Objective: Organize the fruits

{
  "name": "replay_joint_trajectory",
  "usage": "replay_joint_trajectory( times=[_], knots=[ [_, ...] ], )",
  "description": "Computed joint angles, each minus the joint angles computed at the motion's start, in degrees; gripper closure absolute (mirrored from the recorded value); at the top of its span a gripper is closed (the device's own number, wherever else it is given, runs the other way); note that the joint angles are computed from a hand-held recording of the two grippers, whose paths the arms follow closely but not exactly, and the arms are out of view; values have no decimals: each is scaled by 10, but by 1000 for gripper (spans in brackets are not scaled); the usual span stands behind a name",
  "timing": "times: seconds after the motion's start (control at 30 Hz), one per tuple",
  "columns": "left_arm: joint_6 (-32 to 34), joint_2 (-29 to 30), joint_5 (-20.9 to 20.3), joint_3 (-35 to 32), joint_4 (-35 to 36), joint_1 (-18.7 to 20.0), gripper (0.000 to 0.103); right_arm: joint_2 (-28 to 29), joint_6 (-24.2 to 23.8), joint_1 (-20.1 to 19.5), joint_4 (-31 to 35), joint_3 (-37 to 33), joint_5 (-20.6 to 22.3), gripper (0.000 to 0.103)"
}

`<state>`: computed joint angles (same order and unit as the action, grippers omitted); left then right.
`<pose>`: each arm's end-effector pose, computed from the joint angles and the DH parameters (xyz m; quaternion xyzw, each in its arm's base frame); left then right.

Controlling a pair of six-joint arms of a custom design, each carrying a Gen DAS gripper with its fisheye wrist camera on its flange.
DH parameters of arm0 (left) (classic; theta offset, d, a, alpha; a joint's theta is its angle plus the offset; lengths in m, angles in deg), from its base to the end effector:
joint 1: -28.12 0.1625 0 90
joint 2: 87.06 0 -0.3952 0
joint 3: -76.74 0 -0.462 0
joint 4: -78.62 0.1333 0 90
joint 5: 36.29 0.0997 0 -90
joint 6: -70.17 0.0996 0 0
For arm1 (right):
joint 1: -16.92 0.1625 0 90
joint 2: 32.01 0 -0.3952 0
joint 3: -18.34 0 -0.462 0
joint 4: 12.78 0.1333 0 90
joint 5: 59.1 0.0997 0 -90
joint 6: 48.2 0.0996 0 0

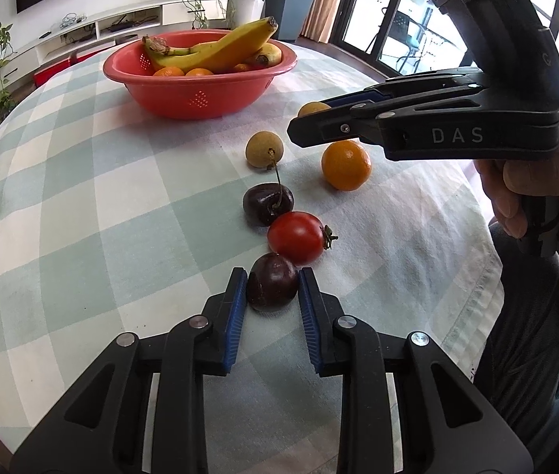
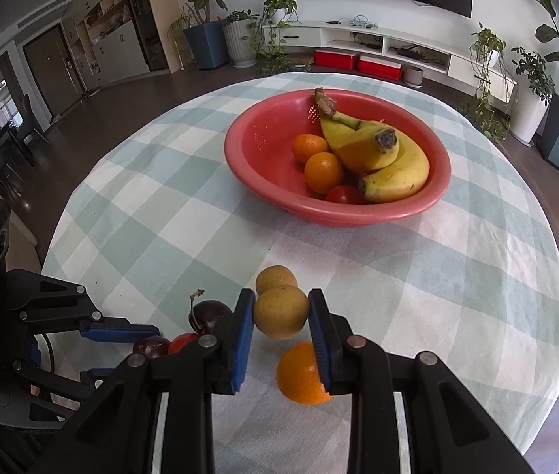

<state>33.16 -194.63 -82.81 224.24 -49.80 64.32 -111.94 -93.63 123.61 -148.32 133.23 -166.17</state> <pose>-0.1493 -0.3594 0.1679 0.1404 0.9181 -0.2551 0.2687 0.2614 -0.5096 0.2116 0.4963 -0.8506 0.0516 0.1658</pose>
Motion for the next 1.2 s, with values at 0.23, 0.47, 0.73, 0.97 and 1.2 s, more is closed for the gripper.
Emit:
replay_joint_trajectory(
  times=[0.23, 0.47, 0.73, 0.97, 1.2],
  knots=[
    [-13, -18, 3, 3, 19, -7, 78, -4, 2, 2, 2, 1, 4, 73],
    [-11, 6, -9, -8, 30, -3, 77, -5, 3, 2, 5, 1, 2, 73],
    [-12, 1, -5, -2, 24, -5, 79, -8, 5, 2, 1, 4, 3, 73],
    [-32, -29, 0, 7, 39, -18, 79, -16, 4, 2, -2, 8, 8, 73],
    [-42, -63, 14, 6, 58, -28, 79, -19, 4, 2, -1, 4, 15, 73]
  ],
)
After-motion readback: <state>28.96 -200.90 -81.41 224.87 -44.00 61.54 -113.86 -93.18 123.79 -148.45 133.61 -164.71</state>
